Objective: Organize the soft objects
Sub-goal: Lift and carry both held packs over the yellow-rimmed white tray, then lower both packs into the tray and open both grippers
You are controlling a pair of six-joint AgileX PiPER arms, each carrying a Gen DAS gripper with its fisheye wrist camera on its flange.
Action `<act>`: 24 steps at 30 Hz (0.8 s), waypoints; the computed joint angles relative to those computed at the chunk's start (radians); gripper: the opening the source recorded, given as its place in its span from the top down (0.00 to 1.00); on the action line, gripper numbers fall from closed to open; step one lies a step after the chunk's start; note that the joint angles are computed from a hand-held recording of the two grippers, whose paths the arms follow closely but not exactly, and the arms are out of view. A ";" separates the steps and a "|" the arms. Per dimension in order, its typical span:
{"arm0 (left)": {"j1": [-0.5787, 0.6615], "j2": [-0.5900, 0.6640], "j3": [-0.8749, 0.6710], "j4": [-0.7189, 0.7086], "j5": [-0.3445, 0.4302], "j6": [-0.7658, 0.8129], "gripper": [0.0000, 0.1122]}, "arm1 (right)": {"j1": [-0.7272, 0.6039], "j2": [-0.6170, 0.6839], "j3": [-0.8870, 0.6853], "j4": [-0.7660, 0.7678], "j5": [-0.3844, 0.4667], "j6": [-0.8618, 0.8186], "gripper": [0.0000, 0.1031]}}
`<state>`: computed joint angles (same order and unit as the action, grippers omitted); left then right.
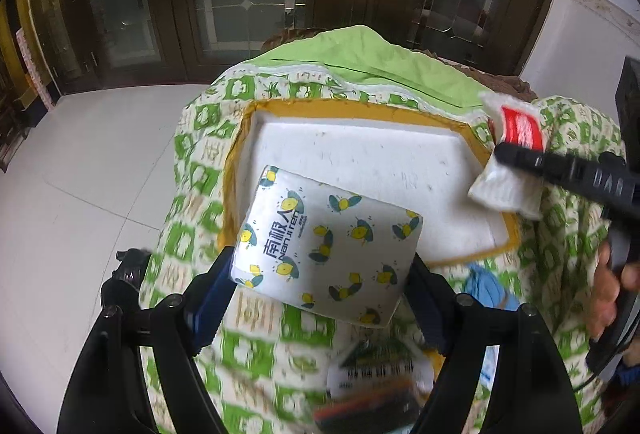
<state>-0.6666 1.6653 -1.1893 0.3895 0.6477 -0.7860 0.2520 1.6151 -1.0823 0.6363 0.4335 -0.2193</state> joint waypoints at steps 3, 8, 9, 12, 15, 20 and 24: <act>0.035 0.062 -0.063 -0.060 -0.007 0.069 0.30 | 0.009 0.064 -0.026 -0.011 0.004 0.003 0.61; 0.079 0.169 -0.155 -0.136 -0.009 0.136 0.30 | 0.035 0.141 -0.058 -0.060 0.017 0.037 0.61; 0.083 0.187 -0.171 -0.143 -0.007 0.142 0.30 | 0.041 0.153 -0.066 -0.074 0.019 0.047 0.61; 0.089 0.246 -0.219 -0.148 0.009 0.156 0.30 | 0.054 0.185 -0.093 -0.109 0.022 0.064 0.61; 0.093 0.280 -0.233 -0.153 0.009 0.167 0.30 | 0.059 0.212 -0.108 -0.121 0.026 0.074 0.61; 0.098 0.309 -0.232 -0.154 0.007 0.193 0.30 | 0.054 0.244 -0.118 -0.093 0.034 0.057 0.61; 0.103 0.326 -0.233 -0.156 0.012 0.209 0.30 | 0.070 0.265 -0.135 -0.128 0.039 0.085 0.61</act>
<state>-0.5639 1.9918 -1.4220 0.2334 0.6599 -0.5770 0.3223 1.8799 -1.2174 0.5085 0.4728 -0.1345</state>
